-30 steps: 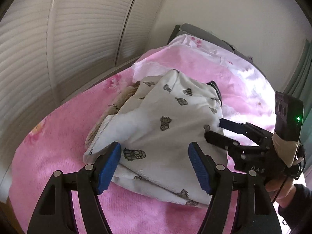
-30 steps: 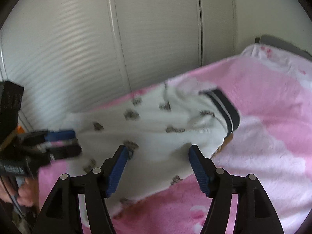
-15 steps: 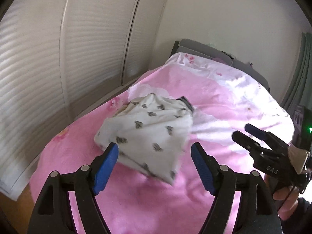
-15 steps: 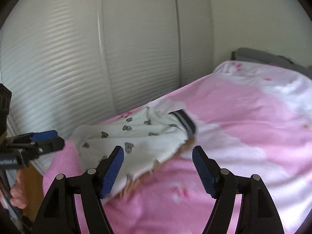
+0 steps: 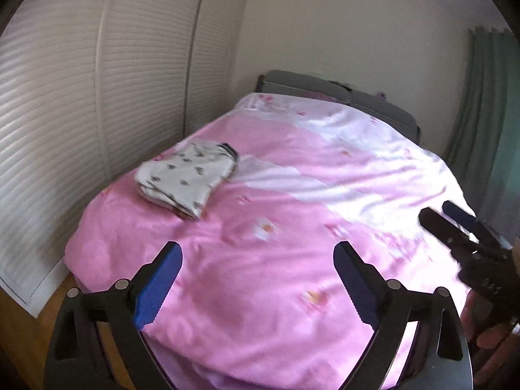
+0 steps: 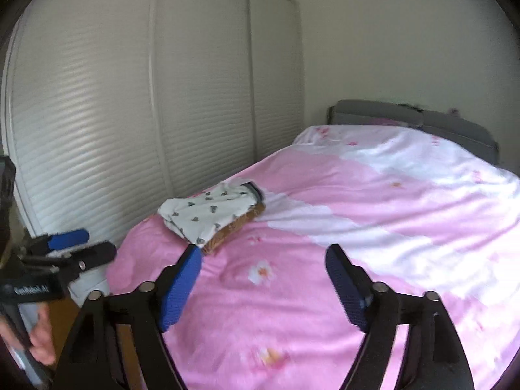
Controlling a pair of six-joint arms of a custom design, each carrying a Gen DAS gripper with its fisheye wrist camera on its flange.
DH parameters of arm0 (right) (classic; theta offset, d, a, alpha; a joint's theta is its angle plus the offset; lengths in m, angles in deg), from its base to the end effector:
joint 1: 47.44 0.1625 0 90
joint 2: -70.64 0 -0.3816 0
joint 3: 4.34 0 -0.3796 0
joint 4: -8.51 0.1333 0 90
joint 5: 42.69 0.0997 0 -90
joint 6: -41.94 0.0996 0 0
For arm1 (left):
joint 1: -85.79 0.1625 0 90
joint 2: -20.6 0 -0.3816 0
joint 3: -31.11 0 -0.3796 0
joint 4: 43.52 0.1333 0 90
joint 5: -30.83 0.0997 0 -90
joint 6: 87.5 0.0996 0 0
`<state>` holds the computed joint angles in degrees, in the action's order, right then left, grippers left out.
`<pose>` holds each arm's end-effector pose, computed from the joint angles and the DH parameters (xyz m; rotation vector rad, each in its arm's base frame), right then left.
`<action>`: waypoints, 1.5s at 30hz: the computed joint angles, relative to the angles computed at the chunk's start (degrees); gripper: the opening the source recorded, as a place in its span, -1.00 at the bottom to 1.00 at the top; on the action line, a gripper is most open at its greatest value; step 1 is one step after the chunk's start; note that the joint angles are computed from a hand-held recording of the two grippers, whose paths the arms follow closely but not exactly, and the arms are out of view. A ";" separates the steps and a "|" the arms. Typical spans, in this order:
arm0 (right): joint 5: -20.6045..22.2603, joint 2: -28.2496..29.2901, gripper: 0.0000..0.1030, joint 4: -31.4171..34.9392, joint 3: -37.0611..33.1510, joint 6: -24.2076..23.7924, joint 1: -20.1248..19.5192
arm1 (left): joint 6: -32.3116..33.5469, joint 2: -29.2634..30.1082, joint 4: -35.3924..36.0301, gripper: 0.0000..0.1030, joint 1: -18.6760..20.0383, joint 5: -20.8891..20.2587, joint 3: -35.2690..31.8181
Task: Fold small clothes
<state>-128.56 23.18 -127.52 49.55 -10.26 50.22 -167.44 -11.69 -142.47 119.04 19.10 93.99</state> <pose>0.2426 -0.7497 0.3882 1.4206 -2.3951 0.9658 -0.4877 -0.5958 0.1176 -0.0954 1.9815 -1.3442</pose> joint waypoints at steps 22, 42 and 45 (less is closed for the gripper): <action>-7.92 -29.93 0.81 -16.94 24.31 5.87 -15.47 | 21.75 27.57 -10.09 1.00 -7.18 -2.94 -28.75; -6.45 -31.79 0.81 -19.02 27.04 4.56 -18.44 | 21.38 30.52 -7.59 1.00 -7.15 -2.85 -32.20; -6.39 -31.82 0.81 -19.12 27.09 4.57 -18.47 | 20.89 30.35 -7.15 1.00 -7.14 -2.94 -32.02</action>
<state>-134.96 -8.64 -146.64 76.65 -5.68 31.76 -146.55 18.66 -149.63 111.90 16.17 61.96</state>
